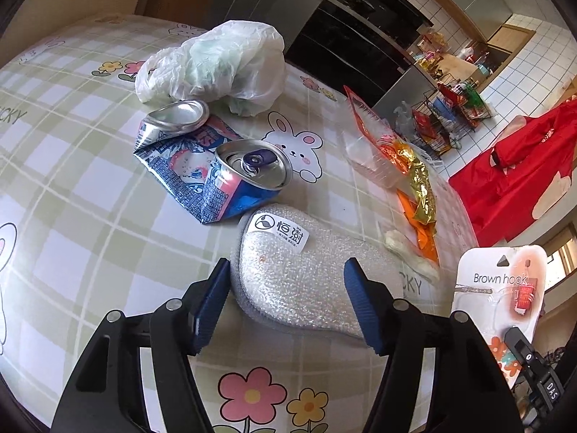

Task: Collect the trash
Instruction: 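Lift the hook card with the right gripper while the left gripper grasps the grey sponge, then carry the sponge over the pink bin and open the left gripper to drop it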

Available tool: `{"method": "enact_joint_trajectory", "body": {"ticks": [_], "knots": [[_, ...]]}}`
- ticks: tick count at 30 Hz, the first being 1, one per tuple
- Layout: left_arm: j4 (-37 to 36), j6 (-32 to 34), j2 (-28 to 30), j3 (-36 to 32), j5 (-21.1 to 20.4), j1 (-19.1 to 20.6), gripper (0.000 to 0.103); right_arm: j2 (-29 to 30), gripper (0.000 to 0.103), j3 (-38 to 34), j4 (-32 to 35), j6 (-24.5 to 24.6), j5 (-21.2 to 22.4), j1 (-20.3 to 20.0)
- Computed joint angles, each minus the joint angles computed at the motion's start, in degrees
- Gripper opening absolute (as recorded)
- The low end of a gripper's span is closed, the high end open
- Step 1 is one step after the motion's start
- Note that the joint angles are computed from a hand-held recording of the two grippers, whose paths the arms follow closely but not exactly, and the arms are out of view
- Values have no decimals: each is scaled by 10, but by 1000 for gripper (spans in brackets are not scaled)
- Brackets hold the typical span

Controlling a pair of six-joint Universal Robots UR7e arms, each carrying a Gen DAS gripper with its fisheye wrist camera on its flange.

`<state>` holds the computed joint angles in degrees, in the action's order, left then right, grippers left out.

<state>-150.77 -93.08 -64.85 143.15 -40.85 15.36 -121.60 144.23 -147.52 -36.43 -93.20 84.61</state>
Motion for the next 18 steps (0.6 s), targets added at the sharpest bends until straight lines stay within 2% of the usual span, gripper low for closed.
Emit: {"method": "enact_joint_trajectory", "body": {"ticks": [2,3,4,5,9,13,18], "knots": [[38,-11,8,-16,2,2,61,1,20,-1,0,-1,-2,3],[65,-22,9,-25,3,3,57,0,20,-1,1,0,-1,3],[83,-31,8,-29,3,3,48,0,20,-1,2,1,-1,3],[94,-36,7,-31,3,5,46,-1,20,-2,4,2,0,3],[87,-40,-13,-13,-1,-7,36,-8,20,-3,13,3,4,3],[115,-65,-52,7,20,-53,25,-16,20,-5,21,7,9,5],[153,-35,-92,2,46,-111,18,-29,20,-8,35,15,20,7]]}}
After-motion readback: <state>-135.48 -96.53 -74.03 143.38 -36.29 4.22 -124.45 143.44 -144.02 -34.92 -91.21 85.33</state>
